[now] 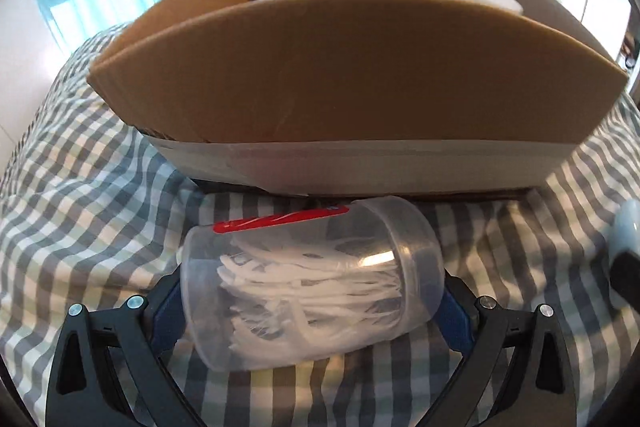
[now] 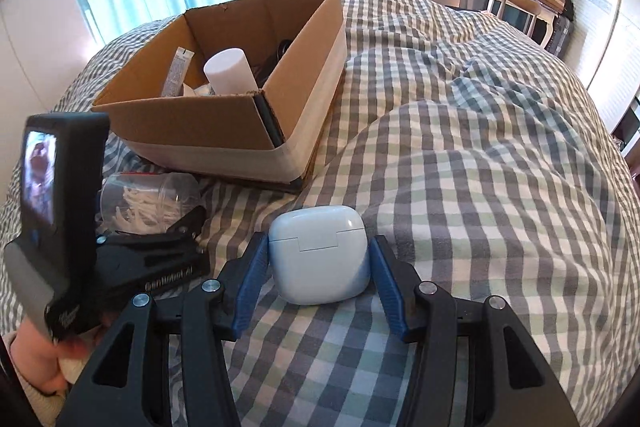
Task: Organize objects
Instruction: 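Grasp the clear floss-pick container with the left tool while the right tool holds the case, then carry the floss container and earbud case over the cardboard box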
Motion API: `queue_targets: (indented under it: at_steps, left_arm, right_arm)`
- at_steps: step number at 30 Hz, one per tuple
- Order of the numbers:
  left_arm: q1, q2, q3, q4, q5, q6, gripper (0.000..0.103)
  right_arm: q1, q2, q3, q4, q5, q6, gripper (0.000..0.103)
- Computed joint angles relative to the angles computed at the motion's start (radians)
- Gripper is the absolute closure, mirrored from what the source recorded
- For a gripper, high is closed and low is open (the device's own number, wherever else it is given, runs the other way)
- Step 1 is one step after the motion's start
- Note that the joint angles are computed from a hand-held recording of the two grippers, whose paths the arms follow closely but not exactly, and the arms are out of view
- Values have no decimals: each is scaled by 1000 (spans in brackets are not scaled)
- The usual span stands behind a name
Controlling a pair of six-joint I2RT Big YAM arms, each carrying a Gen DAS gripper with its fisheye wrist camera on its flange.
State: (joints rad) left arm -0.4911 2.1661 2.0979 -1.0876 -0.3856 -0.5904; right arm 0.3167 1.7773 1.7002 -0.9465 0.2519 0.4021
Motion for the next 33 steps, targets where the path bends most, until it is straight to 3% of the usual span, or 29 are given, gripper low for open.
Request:
queue_targets:
  at_steps: [3, 8, 11, 15, 25, 33]
  left_arm:
    - [1, 15, 18, -16, 0, 12, 2]
    - [3, -17, -19, 14, 43, 36, 3]
    - [3, -20, 8, -57, 90, 45, 3]
    - [3, -116, -106, 10, 146, 54, 3]
    - [-26, -322, -327, 122, 110, 77, 3]
    - [-63, -432, -371, 151, 36, 104, 3]
  right_arm:
    - [3, 3, 1, -3, 6, 3, 51]
    - [9, 4, 2, -9, 20, -3, 51]
    - [15, 4, 3, -16, 33, -7, 51]
    - [28, -9, 0, -17, 50, -6, 51]
    - [109, -89, -26, -51, 119, 39, 51]
    - [174, -140, -9, -73, 174, 51, 51]
